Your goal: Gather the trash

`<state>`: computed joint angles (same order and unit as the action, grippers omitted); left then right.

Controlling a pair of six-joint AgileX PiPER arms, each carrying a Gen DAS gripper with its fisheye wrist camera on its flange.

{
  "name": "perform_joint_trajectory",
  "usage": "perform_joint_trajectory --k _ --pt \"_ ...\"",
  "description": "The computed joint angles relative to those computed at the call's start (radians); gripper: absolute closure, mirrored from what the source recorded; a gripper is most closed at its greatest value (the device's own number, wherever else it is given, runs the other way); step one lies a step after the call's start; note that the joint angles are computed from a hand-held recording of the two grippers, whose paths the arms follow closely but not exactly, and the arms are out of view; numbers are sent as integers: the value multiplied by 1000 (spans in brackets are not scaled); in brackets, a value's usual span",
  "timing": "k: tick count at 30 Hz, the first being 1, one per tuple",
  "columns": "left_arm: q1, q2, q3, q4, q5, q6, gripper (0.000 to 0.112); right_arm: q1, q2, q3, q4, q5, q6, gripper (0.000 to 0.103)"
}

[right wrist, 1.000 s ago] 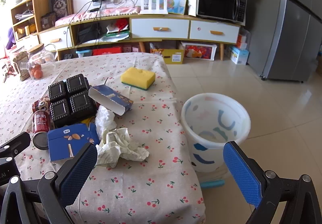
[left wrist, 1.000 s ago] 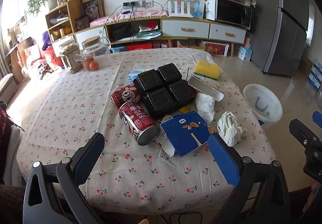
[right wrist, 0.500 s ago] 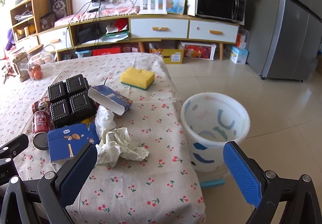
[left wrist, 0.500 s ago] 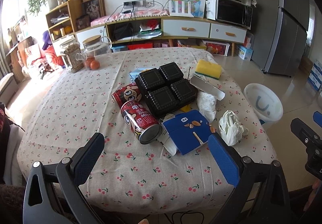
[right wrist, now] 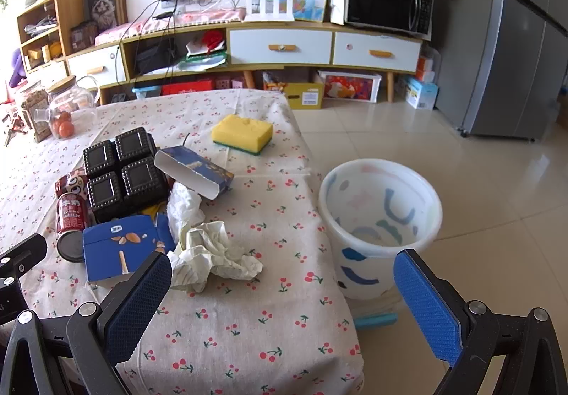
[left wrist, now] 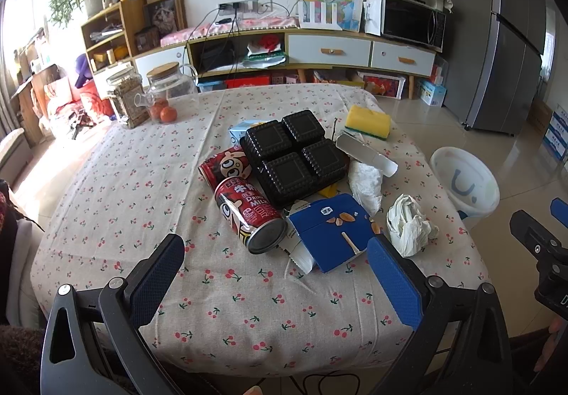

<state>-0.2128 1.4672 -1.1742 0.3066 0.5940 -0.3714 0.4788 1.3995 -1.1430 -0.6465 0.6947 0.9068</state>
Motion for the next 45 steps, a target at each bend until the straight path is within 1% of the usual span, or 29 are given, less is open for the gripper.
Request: perform_joint_trajectory --k 6,7,14,15,40,43,45 --pt "4 10 -9 -7 -5 5 9 -1 1 0 1 0 -1 0" --pt "-2 -12 6 -1 6 0 9 -1 1 -1 2 1 0 0" --pt "-4 -8 -5 -2 13 1 9 -1 4 -2 2 0 -2 0" --pt "0 -15 11 -1 0 3 9 2 6 0 -4 0 6 0" --pt "17 -27 23 -31 -18 37 9 4 11 -4 7 7 -13 0" --pt "22 -7 -4 -60 3 88 9 -6 15 -16 36 7 -49 0" --pt "26 20 -44 -89 41 148 9 -36 17 -32 116 -7 -135 0"
